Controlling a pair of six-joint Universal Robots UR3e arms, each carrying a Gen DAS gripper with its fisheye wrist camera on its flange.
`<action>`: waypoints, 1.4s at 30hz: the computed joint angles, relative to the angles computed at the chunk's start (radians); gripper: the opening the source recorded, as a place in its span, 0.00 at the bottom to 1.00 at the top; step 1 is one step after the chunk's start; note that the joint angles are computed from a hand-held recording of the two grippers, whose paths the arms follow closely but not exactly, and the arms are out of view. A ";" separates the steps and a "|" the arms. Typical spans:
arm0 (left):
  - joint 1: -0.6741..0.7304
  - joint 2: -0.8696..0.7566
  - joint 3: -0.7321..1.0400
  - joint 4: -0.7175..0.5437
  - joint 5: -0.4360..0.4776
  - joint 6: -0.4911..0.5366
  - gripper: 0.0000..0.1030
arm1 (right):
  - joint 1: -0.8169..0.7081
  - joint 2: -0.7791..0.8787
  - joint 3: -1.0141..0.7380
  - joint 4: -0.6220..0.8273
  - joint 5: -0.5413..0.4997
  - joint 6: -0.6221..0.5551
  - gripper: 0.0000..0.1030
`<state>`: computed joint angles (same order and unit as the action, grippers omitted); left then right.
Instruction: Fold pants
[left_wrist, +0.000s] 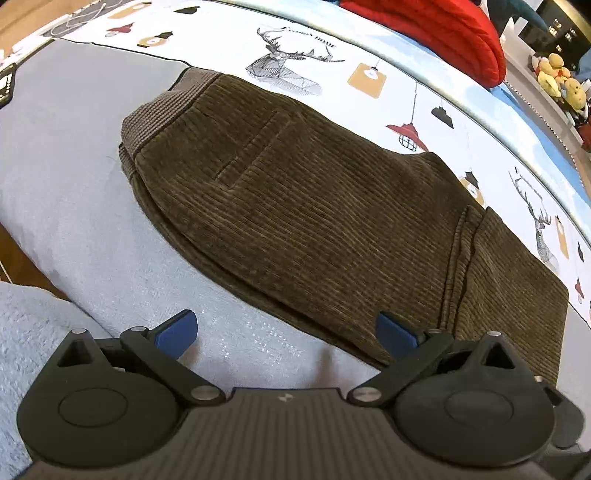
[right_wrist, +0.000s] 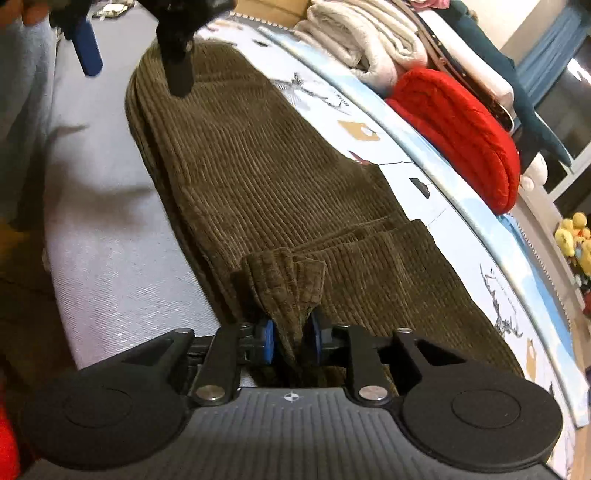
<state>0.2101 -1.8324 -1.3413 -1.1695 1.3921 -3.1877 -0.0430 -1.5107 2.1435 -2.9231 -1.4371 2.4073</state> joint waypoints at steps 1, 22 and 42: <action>0.004 0.000 -0.001 0.002 -0.002 -0.001 1.00 | -0.023 -0.028 -0.036 0.093 0.032 0.023 0.32; 0.028 -0.041 0.012 0.002 0.009 -0.009 1.00 | 0.037 0.055 -0.093 0.082 -0.068 0.291 0.17; 0.104 0.089 -0.067 0.034 -0.015 0.026 1.00 | -0.784 -0.679 -0.140 1.014 0.344 0.268 0.73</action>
